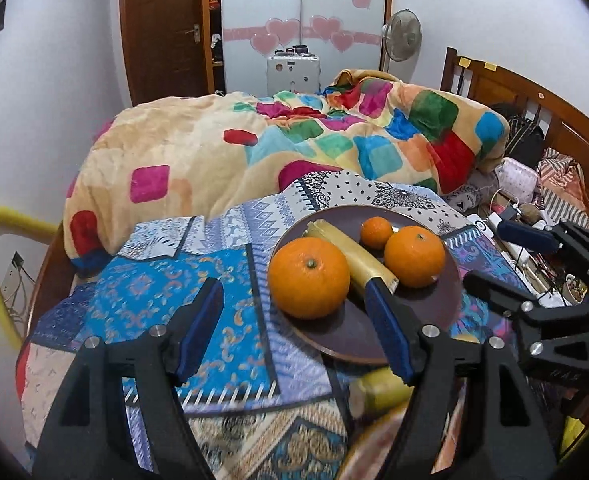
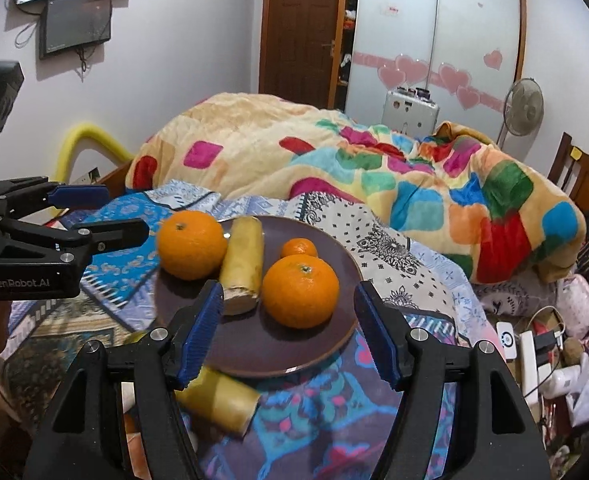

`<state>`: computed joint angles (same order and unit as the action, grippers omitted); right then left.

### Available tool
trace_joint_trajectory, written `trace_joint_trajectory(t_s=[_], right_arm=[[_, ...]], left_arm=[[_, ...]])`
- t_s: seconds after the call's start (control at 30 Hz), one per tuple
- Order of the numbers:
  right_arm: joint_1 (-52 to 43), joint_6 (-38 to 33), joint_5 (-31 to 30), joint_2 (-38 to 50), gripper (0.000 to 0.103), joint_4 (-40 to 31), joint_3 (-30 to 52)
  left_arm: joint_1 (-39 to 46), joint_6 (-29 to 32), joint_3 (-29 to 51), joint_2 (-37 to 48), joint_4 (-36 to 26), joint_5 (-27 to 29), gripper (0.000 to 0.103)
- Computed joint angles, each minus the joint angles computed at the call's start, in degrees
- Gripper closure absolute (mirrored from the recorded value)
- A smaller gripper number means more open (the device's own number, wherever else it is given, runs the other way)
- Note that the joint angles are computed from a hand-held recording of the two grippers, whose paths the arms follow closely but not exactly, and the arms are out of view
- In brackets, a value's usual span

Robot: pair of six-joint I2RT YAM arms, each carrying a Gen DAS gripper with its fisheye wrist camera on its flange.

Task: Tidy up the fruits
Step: 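Set the left tool's orange on the plate while the right tool sets its orange beside it, then grasp a pink pomelo peel with the left tool while the right tool grasps another peel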

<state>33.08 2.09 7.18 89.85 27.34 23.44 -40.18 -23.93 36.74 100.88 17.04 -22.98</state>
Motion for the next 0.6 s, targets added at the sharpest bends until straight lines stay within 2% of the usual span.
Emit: trace_joint_trajectory(t_s=[0.33,0.4,0.47,0.6], right_arm=[[7.3,6.1,4.2,-13.7,0.037,-4.8,-8.1],[9.2,7.2,5.2,-15.1,0.031,-5.6,-9.1],[12.4,8.8,8.1,-15.5,0.018,-5.6,-10.2],[18.3,11.9,12.5,-12.5,0.013,-4.0,-11.1]], left_arm=[[-8.1,-7.2,-10.9,-10.4,-3.1,-5.3,0.029],[-9.9,-9.5,-13.3,-12.5,-3.9,-5.8,0.028],[-11.2,-11.2,-15.6,-14.2,-4.3,-6.3,0.028],[-15.4,-15.9,-19.8,-16.7,-6.7,-9.6,0.025]])
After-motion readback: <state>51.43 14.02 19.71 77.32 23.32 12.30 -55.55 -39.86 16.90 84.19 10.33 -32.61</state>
